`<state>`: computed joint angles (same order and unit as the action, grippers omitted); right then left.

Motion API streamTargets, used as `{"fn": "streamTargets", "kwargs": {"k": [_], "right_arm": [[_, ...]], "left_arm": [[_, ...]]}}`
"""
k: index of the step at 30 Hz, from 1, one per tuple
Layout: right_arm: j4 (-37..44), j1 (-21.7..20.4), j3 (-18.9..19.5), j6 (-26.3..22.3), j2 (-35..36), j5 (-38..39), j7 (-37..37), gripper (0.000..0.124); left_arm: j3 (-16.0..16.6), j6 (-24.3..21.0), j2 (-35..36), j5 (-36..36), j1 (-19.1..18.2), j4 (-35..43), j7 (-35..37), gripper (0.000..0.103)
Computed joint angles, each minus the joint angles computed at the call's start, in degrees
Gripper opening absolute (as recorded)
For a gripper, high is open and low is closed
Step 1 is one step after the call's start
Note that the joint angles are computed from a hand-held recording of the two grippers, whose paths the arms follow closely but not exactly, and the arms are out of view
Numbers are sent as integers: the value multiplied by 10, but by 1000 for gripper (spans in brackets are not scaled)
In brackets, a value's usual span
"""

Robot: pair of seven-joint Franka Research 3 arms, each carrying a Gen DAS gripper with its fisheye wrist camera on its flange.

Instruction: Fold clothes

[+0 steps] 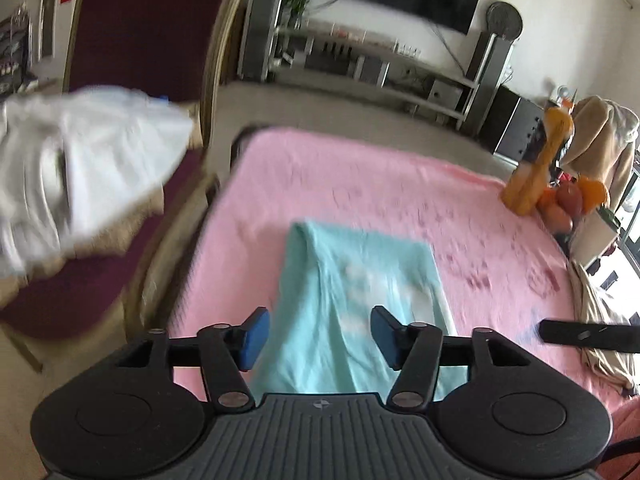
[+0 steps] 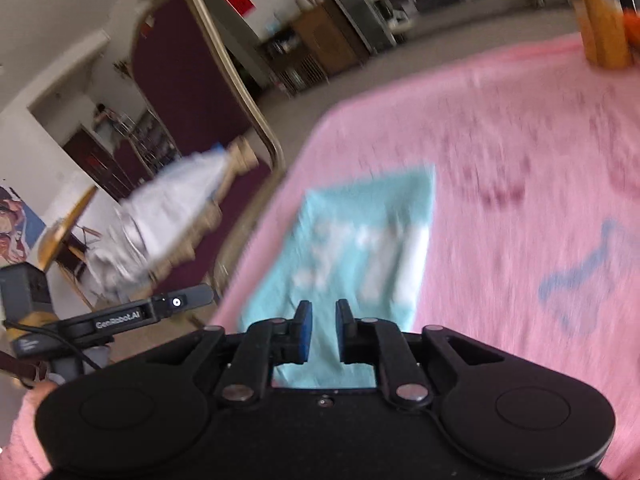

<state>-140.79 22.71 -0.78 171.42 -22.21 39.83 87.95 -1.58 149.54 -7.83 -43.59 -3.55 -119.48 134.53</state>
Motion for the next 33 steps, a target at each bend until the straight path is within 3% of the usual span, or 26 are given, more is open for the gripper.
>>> {"fn": "streamTargets", "kwargs": {"k": [4,8,10,13,16,18,23,28,33], "right_arm": [[49,-48,22,-31,19,-76,14,26],[85,-59,12,-59,65,-90,9,29],[95,-38,-14,-56,94,-26,-30,29],[113,1,-56,-31,139,179,-156,33],[125,0,-61,-12,166,347,-254,37],[132,-15,-60,-34,179,426,-285,39],[132,-56,-36,-76,196,414,-254,40],[145,-92,-6,-93,206,444,-274,40],[152,-110,11,-94,213,453,-287,35]], "left_arm": [[-13,8,40,47,5,39,-16,69],[-29,-9,90,85,20,58,-82,63],[-36,-13,107,114,31,74,-129,64],[-46,-13,127,121,46,96,-162,72],[-51,-47,163,137,61,139,-218,72],[-55,-84,193,158,70,177,-263,72],[-76,-149,244,174,93,240,-321,71],[-102,-152,257,137,112,254,-277,65],[-113,-170,278,137,108,280,-247,60]]}}
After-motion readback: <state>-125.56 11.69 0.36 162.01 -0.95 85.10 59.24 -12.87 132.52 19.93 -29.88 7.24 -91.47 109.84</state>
